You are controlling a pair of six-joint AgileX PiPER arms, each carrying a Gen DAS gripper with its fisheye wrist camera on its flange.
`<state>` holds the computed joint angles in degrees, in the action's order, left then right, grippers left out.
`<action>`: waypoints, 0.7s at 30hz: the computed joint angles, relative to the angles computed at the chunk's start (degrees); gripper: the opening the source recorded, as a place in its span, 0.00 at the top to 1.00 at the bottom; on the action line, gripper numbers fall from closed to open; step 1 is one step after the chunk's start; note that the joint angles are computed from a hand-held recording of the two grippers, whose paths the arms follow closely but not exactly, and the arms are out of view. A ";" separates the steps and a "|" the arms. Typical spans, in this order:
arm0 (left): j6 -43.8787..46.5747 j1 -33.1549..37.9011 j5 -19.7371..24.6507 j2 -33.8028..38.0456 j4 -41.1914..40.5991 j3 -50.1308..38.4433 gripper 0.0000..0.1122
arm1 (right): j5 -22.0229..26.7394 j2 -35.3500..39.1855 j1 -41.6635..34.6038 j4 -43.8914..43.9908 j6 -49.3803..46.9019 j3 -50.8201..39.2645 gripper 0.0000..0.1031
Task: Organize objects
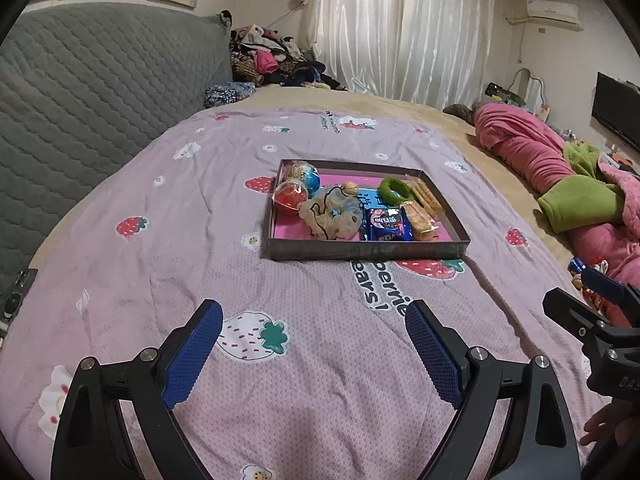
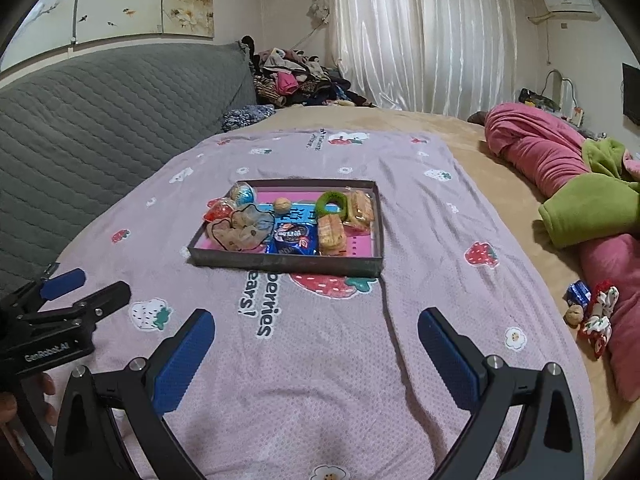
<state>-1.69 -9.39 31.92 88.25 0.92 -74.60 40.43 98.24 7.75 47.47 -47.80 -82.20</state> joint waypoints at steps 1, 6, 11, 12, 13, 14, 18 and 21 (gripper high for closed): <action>-0.10 -0.02 -0.20 -0.08 0.11 0.17 0.17 | -0.43 -0.06 -0.10 0.72 -0.57 0.49 0.00; -1.58 -0.34 -1.46 -0.37 1.64 1.35 0.17 | -0.95 -0.03 -0.42 2.04 -2.15 1.57 0.00; -2.13 -0.67 -2.18 0.12 2.65 2.34 0.17 | -1.76 0.00 -0.17 2.43 -2.83 2.43 0.00; -1.93 -0.68 -2.49 0.11 2.58 2.67 0.17 | -1.76 0.06 -0.14 2.44 -2.82 2.46 0.00; -2.08 -0.71 -2.90 0.01 2.82 3.08 0.17 | -1.84 0.07 -0.15 2.66 -3.06 2.68 0.00; -1.81 -0.70 -3.43 -0.07 2.65 3.59 0.17 | -1.88 0.16 -0.12 2.62 -3.06 2.79 0.00; -1.17 -0.63 -3.84 0.49 2.05 3.98 0.17 | -2.34 0.65 0.26 2.06 -2.75 3.22 0.00; 0.10 -0.23 -4.46 0.99 0.53 4.44 0.17 | -2.77 0.93 0.51 1.96 -2.75 3.72 0.00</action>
<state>-1.59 -9.62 27.46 89.24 1.44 -70.16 37.66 99.17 8.26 49.43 -50.55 -78.49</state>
